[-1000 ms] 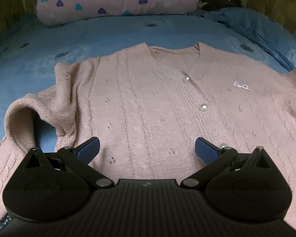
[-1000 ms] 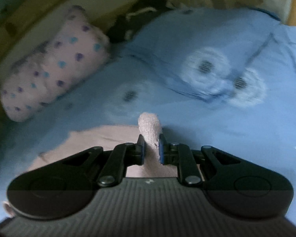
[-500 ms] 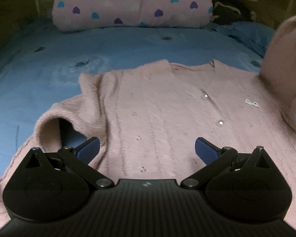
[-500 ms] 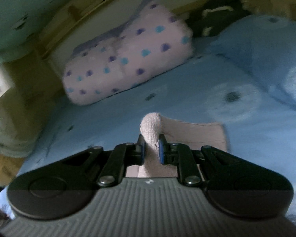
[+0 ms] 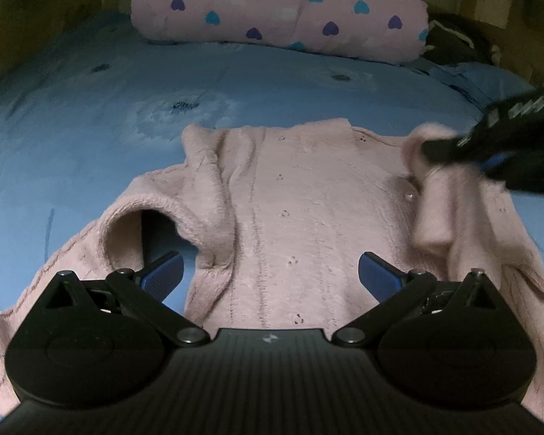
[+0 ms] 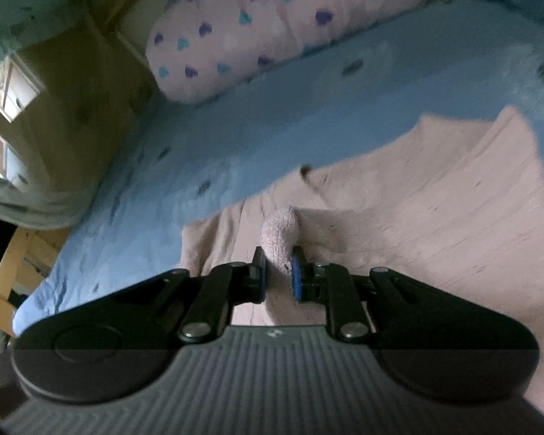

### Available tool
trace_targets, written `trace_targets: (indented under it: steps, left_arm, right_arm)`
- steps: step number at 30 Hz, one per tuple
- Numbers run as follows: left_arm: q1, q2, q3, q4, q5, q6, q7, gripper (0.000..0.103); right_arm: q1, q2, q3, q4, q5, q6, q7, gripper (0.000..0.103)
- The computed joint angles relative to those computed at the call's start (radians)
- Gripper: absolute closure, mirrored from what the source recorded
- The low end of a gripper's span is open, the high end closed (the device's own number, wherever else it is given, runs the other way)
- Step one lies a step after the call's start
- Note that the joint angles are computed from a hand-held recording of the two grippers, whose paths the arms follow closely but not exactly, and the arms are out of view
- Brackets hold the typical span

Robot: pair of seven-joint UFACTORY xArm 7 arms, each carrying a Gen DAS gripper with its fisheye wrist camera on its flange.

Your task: Fold small clothes

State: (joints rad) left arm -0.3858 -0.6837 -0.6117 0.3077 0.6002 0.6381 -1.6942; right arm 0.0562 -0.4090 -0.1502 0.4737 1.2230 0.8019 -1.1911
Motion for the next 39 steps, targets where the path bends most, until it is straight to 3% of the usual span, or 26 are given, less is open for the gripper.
trace_targets:
  steps: [2, 4, 6, 8, 12, 17, 21, 24, 30, 34, 39]
  left_arm:
    - [-0.001, -0.001, 0.009, -0.007, -0.003, -0.015, -0.002, 0.000]
    - [0.004, 0.002, 0.005, -0.005, 0.000, -0.017, -0.003, 0.000]
    - [0.010, 0.006, -0.006, 0.001, 0.007, -0.008, -0.004, 0.000]
    - [0.017, 0.017, -0.017, 0.011, 0.018, -0.004, -0.012, 0.000]
    - [0.025, 0.032, -0.028, 0.017, 0.050, -0.045, -0.035, 0.000]
    - [0.059, 0.046, -0.069, 0.026, 0.106, -0.135, -0.079, 0.000]
    - [0.082, 0.083, -0.108, 0.074, 0.116, -0.113, -0.113, 0.000]
    - [0.090, 0.116, -0.104, 0.104, 0.128, -0.143, -0.138, 0.000]
    - [0.188, 0.234, -0.194, 0.215, 0.274, -0.174, -0.251, 0.000]
    - [0.252, 0.398, -0.257, 0.321, 0.440, -0.126, -0.359, 0.000]
    - [0.254, 0.627, -0.303, 0.452, 0.603, 0.061, -0.416, 0.007]
  right_arm:
    - [0.017, 0.037, 0.019, 0.007, 0.022, -0.020, -0.012, 0.081]
    - [0.023, 0.048, 0.039, 0.004, 0.024, -0.050, -0.005, 0.065]
    - [0.029, 0.036, 0.041, -0.003, 0.041, -0.069, -0.022, 0.040]
    - [0.025, -0.008, 0.026, -0.028, 0.058, -0.074, -0.072, 0.035]
    - [-0.010, -0.071, -0.032, -0.058, 0.035, -0.047, -0.140, 0.036]
    - [-0.064, -0.088, -0.074, -0.083, 0.047, -0.099, -0.182, 0.036]
    - [-0.087, -0.068, -0.089, -0.086, 0.093, -0.186, -0.252, 0.035]
    - [-0.108, -0.014, -0.119, -0.063, 0.139, -0.177, -0.309, 0.035]
    - [-0.186, 0.053, -0.114, 0.011, 0.036, -0.048, -0.142, 0.035]
    - [-0.204, 0.022, -0.102, 0.007, 0.006, -0.076, -0.180, 0.035]
    - [-0.192, 0.044, -0.075, 0.004, -0.042, -0.167, -0.162, 0.035]
